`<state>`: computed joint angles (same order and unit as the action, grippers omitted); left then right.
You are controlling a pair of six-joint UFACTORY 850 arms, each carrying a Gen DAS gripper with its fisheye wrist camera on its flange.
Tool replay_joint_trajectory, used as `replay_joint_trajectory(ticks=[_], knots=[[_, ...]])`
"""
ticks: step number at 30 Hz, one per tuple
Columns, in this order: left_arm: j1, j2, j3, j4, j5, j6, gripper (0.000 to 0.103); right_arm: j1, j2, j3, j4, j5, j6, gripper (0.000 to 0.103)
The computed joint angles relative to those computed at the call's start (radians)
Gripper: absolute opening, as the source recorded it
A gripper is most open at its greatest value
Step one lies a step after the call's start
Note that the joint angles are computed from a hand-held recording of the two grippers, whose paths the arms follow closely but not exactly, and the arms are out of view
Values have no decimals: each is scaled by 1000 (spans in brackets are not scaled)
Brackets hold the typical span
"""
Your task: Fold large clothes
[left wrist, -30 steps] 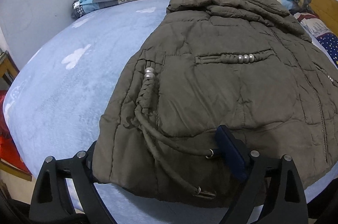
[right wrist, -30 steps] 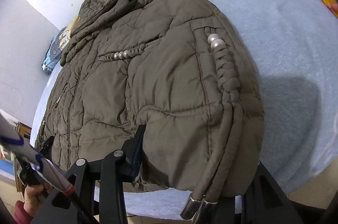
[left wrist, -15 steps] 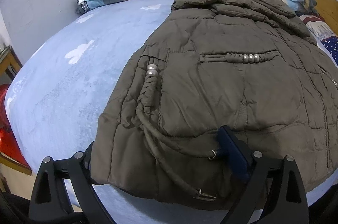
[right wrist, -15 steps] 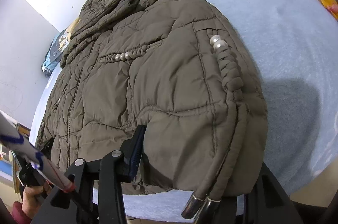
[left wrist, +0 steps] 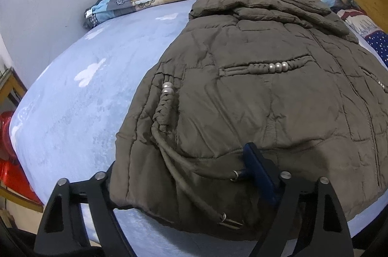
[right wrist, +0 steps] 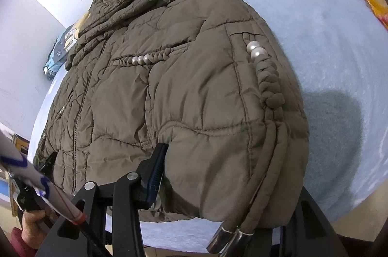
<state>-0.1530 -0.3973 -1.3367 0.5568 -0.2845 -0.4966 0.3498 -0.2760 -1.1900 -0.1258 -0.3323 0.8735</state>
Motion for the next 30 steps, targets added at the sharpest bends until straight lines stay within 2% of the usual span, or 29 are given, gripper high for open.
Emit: replay_joint_trajectory(ticks=[4,6,9,11,22,28,30], knots=[[-6,8,9,48,8,-31,72,24,-4,-11,-170,-31,120,45],[-7,10,10,60,14,-38,65,42,-8,-22,-274,-59,184,40],[-10,15,16,107,23,-71,56,61,-16,-36,-378,-94,247,37],[-13,18,21,159,26,-111,54,72,-20,-43,-433,-116,271,36],[-19,27,33,260,31,-192,46,95,-30,-60,-529,-167,310,35],[-16,29,34,249,37,-182,44,105,-32,-63,-566,-183,330,34],[-17,30,35,271,36,-205,39,104,-30,-60,-570,-181,333,34]])
